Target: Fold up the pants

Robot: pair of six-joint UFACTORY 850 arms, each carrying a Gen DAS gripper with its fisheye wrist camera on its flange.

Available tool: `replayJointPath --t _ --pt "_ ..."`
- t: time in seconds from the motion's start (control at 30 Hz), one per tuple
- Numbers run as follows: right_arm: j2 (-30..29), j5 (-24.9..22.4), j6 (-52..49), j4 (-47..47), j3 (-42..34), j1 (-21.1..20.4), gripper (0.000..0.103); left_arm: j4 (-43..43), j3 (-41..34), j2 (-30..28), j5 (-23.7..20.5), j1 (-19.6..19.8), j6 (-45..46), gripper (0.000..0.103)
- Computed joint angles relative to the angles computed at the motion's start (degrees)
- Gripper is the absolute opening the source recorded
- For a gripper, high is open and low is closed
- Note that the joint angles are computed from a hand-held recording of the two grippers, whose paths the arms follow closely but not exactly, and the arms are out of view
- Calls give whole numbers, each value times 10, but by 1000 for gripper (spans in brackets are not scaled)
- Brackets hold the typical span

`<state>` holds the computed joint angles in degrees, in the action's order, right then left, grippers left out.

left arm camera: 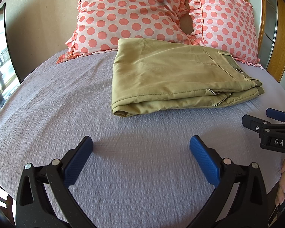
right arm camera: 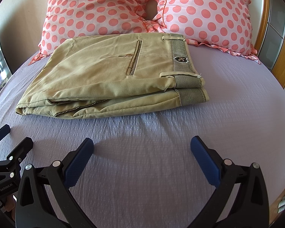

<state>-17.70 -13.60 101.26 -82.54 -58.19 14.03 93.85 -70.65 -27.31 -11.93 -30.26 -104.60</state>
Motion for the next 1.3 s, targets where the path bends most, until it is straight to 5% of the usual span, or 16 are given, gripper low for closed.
replayJointPath --t 0.63,1.1,1.3 --pt "0 0 3 -2 0 0 102 5 0 -1 0 1 -4 101" --pt "0 -1 4 -3 0 1 102 -202 -18 -5 -5 1 193 101" --pt "-1 -1 4 -3 0 0 102 -177 -15 -3 -4 0 167 101"
